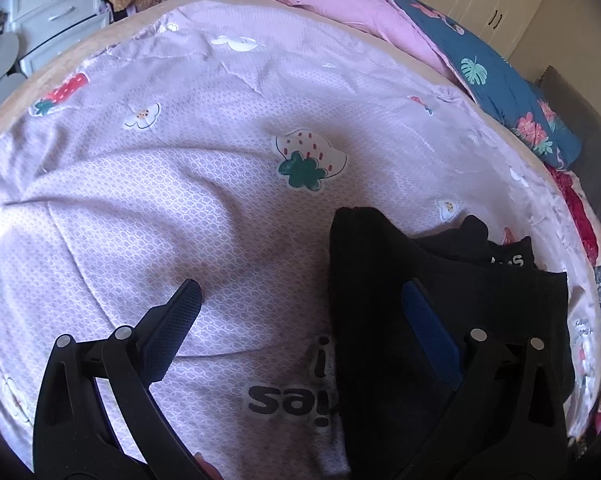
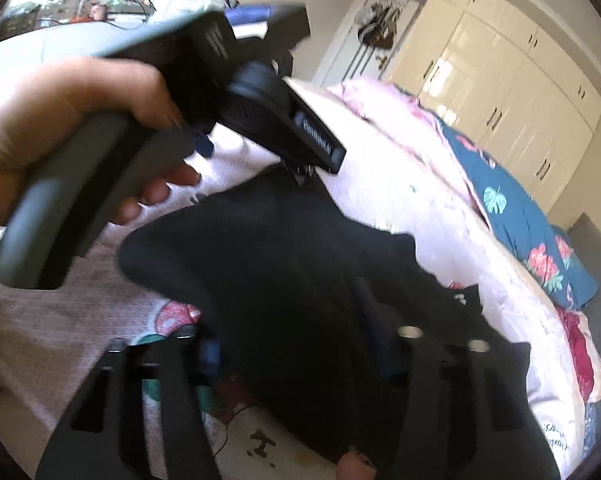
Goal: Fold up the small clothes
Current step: 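Close both tools on one end of the folded black shirt, then lift the gripped shirt end with both tools and fold it over the other half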
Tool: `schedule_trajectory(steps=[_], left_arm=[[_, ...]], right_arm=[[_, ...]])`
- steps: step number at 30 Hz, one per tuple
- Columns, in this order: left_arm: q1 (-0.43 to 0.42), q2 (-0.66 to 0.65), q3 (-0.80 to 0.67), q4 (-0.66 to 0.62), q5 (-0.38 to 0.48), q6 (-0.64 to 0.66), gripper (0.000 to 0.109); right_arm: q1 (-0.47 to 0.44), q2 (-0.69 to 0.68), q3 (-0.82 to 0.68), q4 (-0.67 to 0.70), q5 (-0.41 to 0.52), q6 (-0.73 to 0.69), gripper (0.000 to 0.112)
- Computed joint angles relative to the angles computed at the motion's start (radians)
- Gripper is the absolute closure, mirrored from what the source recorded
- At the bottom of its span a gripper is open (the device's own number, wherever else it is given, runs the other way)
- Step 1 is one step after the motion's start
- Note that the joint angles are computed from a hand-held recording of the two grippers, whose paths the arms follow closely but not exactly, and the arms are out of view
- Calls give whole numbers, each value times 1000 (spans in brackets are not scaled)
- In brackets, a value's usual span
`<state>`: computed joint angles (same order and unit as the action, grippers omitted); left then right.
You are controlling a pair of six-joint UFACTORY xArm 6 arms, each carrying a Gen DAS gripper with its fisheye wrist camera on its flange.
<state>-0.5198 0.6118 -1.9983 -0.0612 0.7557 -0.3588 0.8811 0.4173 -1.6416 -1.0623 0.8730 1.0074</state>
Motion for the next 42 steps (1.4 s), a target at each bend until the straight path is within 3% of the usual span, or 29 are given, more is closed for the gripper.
schedule_trajectory(steps=[3, 8, 11, 15, 17, 19, 21, 24, 31, 42], left_arm=[[0, 6, -6, -35, 4, 18, 15], [-2, 13, -9, -151, 0, 79, 15], [-12, 23, -22, -157, 13, 91, 15], [-24, 11, 1, -230, -24, 146, 15], [-35, 2, 17, -283, -55, 188, 28], [-44, -6, 29, -364, -69, 243, 60], [-57, -16, 42, -407, -87, 272, 79], [-86, -45, 68, -375, -145, 277, 92], [-154, -76, 43, -278, -181, 237, 96], [-246, 137, -394, -135, 30, 122, 97]], right_arm=[[2, -27, 31, -29, -20, 17, 92], [15, -56, 60, -66, -9, 57, 95], [23, -77, 81, -91, 3, 102, 97], [23, -124, 135, -122, 8, 155, 101], [25, -147, 162, -137, 15, 183, 101], [22, -166, 186, -149, 17, 208, 102], [27, -178, 201, -157, 22, 230, 103], [38, -205, 236, -187, 46, 279, 104], [64, -334, 372, -240, 107, 492, 105], [62, -541, 566, -250, 152, 733, 105]])
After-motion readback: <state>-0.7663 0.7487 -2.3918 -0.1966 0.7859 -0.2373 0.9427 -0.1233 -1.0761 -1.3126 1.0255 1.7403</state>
